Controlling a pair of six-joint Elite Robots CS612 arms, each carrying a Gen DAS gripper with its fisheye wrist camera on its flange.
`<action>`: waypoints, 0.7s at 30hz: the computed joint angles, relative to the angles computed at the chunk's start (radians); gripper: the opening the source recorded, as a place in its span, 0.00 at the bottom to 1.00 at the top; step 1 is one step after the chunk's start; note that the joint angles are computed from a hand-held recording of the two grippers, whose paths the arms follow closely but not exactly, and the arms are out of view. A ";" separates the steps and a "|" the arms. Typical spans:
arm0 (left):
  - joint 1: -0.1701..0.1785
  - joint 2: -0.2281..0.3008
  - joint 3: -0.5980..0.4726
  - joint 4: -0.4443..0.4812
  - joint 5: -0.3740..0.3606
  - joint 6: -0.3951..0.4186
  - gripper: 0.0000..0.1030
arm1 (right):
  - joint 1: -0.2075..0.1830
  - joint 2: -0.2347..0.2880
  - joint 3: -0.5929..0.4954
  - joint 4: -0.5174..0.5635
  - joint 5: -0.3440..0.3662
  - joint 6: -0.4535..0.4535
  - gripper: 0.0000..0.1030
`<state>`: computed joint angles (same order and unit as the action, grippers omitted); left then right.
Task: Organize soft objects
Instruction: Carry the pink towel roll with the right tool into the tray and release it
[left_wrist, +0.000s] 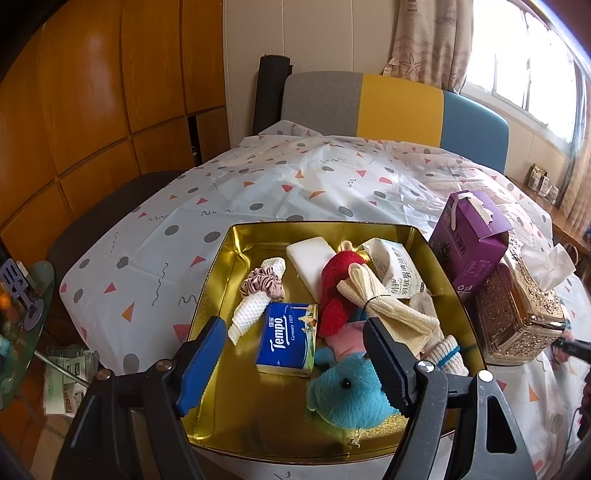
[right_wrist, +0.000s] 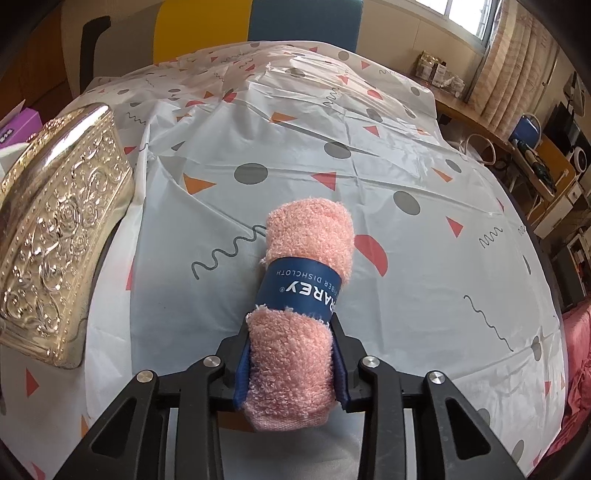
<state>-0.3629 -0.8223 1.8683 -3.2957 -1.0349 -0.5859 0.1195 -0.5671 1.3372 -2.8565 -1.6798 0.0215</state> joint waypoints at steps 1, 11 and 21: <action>0.001 0.000 0.000 0.001 0.002 -0.002 0.75 | -0.002 -0.006 0.001 0.001 0.019 0.013 0.33; 0.024 0.000 0.011 0.028 0.003 -0.063 0.75 | 0.050 -0.107 0.021 -0.220 0.210 -0.076 0.33; 0.046 -0.025 0.059 0.039 0.057 -0.152 0.79 | 0.204 -0.012 -0.216 0.108 0.500 -0.339 0.33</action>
<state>-0.3173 -0.8472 1.9270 -3.2565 -0.9782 -0.7377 0.3240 -0.5786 1.1212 -2.7488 -1.1801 -0.3175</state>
